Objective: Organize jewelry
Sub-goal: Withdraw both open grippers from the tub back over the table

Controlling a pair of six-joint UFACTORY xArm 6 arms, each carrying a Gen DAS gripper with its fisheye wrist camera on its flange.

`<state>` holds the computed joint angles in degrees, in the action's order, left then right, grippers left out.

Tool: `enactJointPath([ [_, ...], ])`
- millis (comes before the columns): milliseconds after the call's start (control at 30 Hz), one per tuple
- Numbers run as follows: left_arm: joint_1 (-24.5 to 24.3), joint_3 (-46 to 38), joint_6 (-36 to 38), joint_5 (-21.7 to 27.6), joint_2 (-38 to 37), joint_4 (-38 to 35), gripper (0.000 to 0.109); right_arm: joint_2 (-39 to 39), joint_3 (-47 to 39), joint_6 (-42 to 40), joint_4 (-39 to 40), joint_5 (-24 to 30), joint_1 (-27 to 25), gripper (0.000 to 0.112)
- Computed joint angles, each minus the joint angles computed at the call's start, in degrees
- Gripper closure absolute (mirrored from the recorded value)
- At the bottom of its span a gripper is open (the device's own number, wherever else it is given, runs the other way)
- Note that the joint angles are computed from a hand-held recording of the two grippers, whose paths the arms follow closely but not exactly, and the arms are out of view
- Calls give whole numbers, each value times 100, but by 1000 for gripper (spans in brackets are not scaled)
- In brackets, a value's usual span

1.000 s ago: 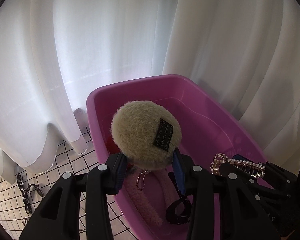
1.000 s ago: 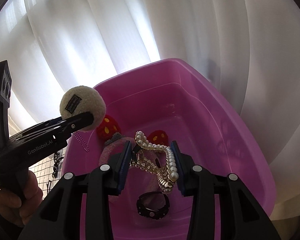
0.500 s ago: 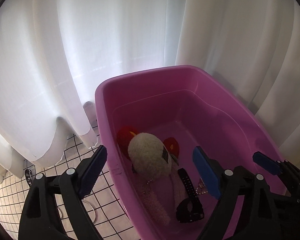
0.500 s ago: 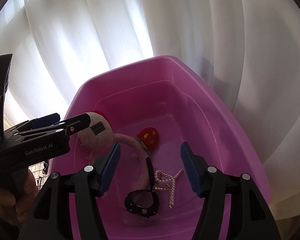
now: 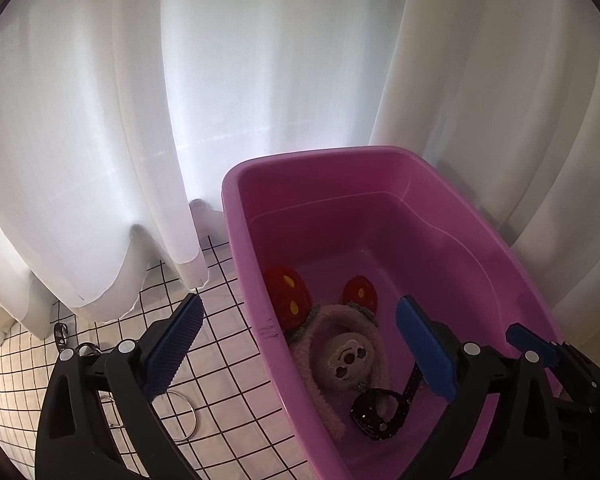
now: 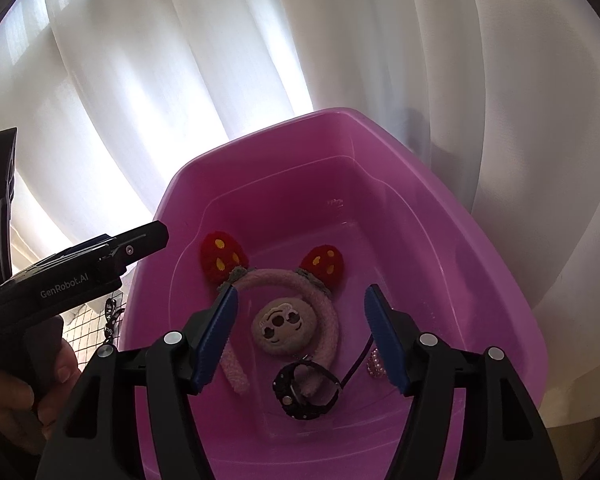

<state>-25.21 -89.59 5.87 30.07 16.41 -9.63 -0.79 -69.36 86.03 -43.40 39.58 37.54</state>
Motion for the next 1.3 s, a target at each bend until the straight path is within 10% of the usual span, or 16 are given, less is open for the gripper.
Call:
enactJointPath([
  [533,715,1580,230,-516,-1189,-511,12,742,-959,-554,350,-152,445,46],
  [900,2067,2797,440,-530,-2105,-580,12,1878,-2683,-1537,480,-322,939,41],
  [1300,3357,3233,146,-500,-1935,-195,12,4113,-5350,-3611,2528,98,1237,38],
])
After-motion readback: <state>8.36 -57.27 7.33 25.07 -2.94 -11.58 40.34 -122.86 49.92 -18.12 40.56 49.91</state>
